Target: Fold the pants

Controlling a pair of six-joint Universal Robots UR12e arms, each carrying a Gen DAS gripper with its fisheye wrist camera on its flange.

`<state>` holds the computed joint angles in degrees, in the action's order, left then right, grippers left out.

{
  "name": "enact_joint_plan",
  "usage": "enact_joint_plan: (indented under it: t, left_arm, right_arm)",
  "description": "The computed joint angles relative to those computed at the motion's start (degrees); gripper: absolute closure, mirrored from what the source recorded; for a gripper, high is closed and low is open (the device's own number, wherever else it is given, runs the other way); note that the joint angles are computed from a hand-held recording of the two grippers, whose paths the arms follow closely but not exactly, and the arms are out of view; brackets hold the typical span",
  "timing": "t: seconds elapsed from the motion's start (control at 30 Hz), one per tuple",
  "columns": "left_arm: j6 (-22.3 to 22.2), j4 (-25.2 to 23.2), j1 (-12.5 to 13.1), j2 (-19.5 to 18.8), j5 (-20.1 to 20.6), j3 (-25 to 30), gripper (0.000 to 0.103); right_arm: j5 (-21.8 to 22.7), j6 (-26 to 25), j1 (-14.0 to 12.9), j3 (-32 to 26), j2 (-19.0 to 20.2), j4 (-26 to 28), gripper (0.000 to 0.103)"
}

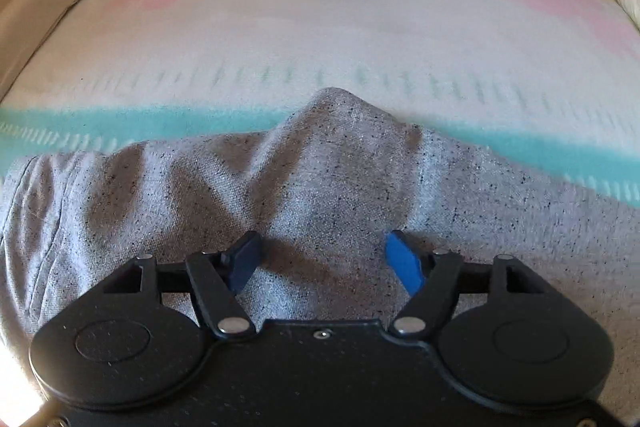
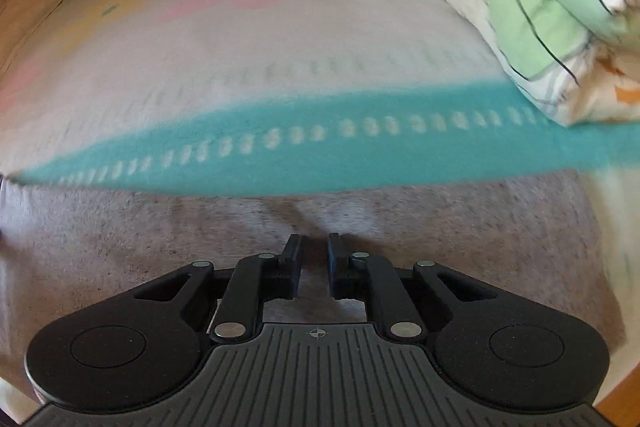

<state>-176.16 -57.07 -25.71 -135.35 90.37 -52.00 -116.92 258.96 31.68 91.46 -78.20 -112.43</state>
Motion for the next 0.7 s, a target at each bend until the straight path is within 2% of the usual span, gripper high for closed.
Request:
enact_joint_plan:
  t: [0.07,0.17,0.23,0.3,0.43,0.7]
  left_arm:
    - [-0.6,0.0,-0.1,0.1,0.4,-0.1,0.030]
    - [-0.8,0.5,-0.3,0.4,0.9,-0.7,0.031]
    - [-0.4,0.4,-0.4,0.6,0.6,-0.9,0.031]
    - [-0.1,-0.1,-0.5,0.4,-0.1,-0.6,0.032]
    - [0.5,-0.7,-0.4,0.4,-0.9,-0.2,0.033]
    - [1.0,-0.8,-0.2,0.5,-1.2,-0.2,0.033]
  right_arm:
    - [-2.2,2.3,0.1,1.2,-1.9,0.7,0.089]
    - [-8.4,8.6,0.3,3.9,-5.4,-0.2,0.087]
    - [-10.4,11.8,-0.1,5.5,-7.6,1.0,0.085]
    - [-10.2,13.0,-0.5,6.8,-9.1,1.7,0.081]
    - [-7.9,13.8,-1.1,8.9,-10.4,3.0,0.081]
    - [-1.9,11.7,-2.4,10.7,-10.1,3.2,0.080]
